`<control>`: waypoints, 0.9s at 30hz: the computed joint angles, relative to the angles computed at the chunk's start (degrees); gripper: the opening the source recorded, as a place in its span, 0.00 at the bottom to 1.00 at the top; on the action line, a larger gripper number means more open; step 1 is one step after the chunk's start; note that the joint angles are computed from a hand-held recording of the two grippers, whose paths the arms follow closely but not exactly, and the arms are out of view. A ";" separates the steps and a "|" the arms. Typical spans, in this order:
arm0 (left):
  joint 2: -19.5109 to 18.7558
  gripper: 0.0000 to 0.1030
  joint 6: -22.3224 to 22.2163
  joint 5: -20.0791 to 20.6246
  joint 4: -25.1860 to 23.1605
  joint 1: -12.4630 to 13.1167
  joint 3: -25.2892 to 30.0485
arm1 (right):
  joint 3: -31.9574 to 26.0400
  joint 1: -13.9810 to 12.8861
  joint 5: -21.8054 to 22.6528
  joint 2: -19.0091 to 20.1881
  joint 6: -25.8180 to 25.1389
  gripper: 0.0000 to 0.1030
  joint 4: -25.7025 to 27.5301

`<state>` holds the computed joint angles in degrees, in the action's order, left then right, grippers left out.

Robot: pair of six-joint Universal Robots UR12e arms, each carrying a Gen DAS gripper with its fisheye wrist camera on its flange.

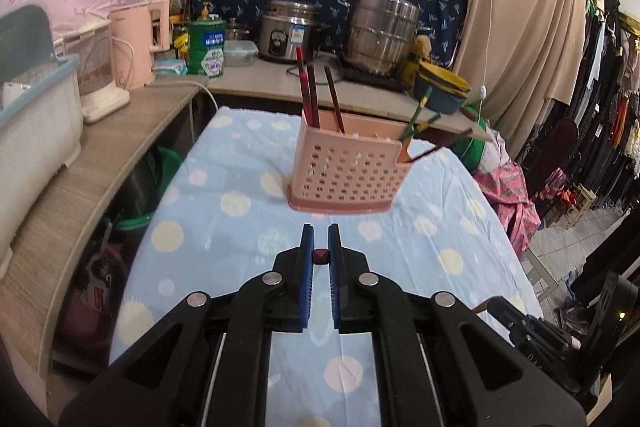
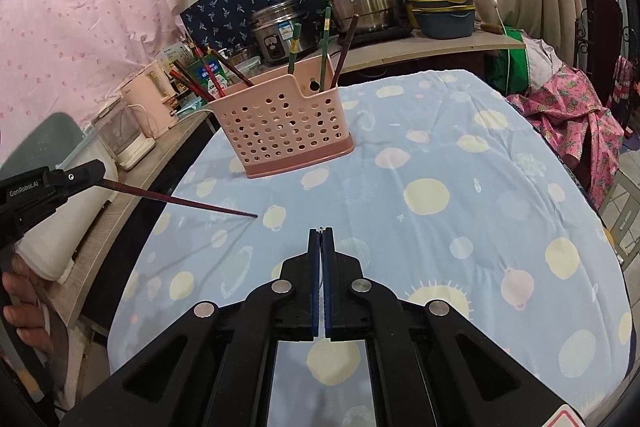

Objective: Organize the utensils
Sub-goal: 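Lift the spoon and chopstick and lower them into the pink basket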

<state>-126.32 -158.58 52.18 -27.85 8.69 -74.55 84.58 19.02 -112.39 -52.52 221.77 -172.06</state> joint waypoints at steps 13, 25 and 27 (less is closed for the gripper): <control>-2.85 0.07 -4.27 -1.81 3.86 -1.35 7.49 | -4.90 -1.22 -1.06 1.45 -5.07 0.01 -2.40; -8.46 0.07 -12.45 -2.97 10.19 -3.33 20.31 | -17.17 -4.06 -2.34 5.75 -11.77 0.01 -5.21; -9.77 0.07 -13.45 -2.52 11.20 -3.73 22.88 | -19.44 -4.59 -1.73 6.72 -11.85 0.01 -5.01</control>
<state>-136.10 -172.03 49.66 -16.65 4.96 -51.66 65.14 14.43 -114.13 -45.80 209.93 -177.07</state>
